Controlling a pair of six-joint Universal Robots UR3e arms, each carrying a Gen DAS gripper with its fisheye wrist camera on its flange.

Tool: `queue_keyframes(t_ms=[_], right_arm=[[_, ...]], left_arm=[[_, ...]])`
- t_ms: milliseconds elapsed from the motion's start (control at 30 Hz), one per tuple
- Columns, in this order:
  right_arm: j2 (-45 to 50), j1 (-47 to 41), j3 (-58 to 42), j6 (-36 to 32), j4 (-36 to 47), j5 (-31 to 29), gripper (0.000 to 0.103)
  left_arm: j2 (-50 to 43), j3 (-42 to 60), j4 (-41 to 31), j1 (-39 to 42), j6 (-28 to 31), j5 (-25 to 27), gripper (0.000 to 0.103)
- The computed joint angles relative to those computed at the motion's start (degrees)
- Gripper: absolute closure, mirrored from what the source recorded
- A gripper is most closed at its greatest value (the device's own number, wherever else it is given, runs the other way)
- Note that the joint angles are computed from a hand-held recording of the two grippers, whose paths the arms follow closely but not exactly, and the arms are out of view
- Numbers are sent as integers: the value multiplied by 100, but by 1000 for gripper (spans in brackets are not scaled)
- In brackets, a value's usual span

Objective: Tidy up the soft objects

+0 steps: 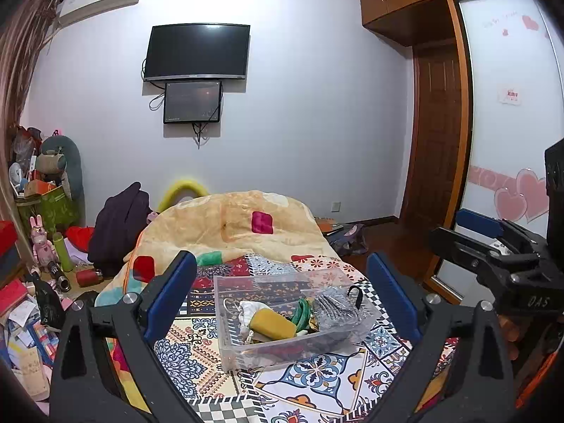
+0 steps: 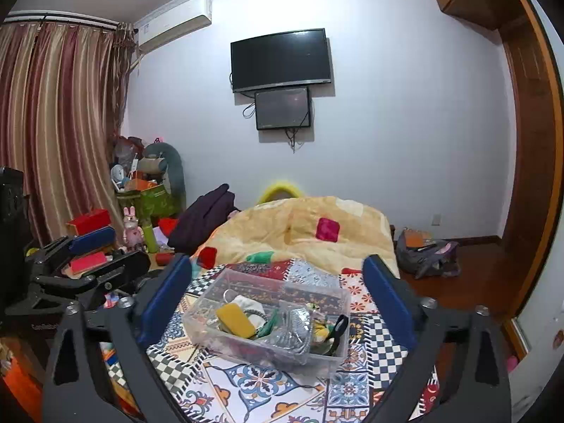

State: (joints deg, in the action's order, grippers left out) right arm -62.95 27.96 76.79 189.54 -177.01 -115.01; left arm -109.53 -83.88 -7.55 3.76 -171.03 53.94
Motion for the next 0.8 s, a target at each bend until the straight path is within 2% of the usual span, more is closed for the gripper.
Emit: queue_keyframes(t_ms=[800], right_arm=[[-174, 78, 341, 24, -285, -81, 1]], left_arm=[[95, -229, 226, -67, 9, 100, 2]])
